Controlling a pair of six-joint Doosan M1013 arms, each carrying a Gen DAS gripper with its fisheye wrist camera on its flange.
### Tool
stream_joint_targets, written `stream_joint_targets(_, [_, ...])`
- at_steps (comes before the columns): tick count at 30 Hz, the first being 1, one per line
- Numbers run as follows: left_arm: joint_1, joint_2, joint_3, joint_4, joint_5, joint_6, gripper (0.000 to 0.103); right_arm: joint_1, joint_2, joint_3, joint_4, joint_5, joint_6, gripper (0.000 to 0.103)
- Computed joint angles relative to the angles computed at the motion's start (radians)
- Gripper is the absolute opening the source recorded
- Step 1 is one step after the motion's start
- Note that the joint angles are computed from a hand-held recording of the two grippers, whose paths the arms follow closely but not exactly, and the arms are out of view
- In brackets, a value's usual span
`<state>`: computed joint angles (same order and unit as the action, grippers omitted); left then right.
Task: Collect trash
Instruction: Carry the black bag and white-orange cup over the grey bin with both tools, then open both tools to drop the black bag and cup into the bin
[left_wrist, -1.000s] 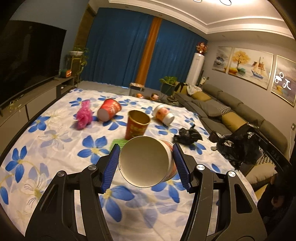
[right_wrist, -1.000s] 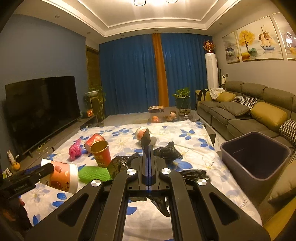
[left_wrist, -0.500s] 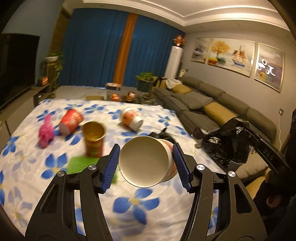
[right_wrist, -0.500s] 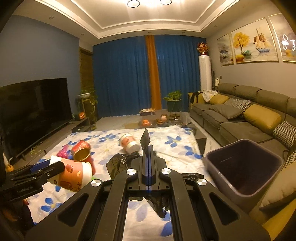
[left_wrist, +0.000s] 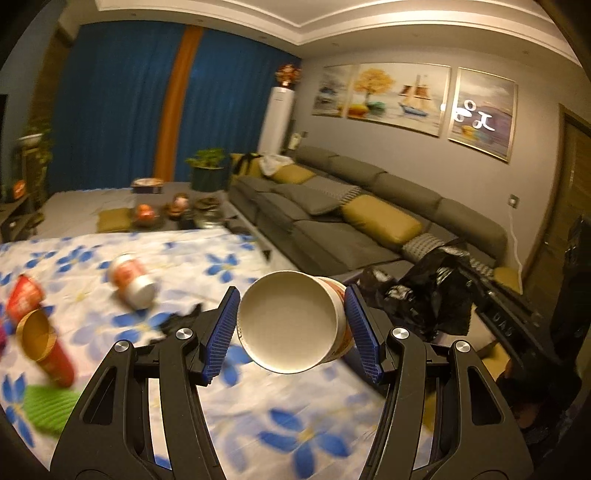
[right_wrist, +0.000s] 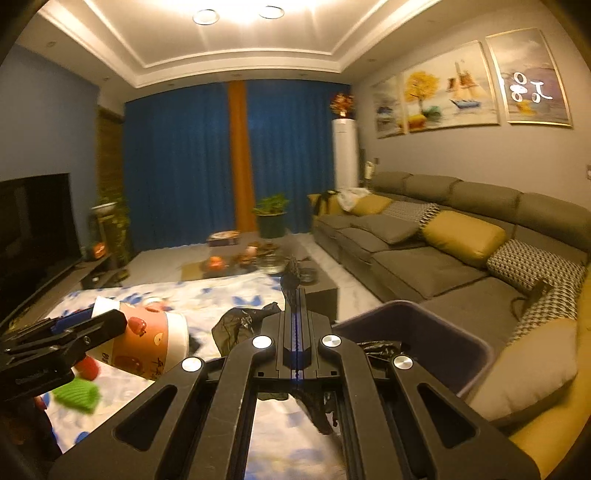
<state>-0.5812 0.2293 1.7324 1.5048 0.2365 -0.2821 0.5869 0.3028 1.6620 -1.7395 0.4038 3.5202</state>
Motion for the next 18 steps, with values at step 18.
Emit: stream_joint_targets(18, [-0.003,0.193,-0.213,-0.708,-0.112,0.745,0.057,-0.074,0.039,-0.02,0.172,-0.002,-0.126,0.001])
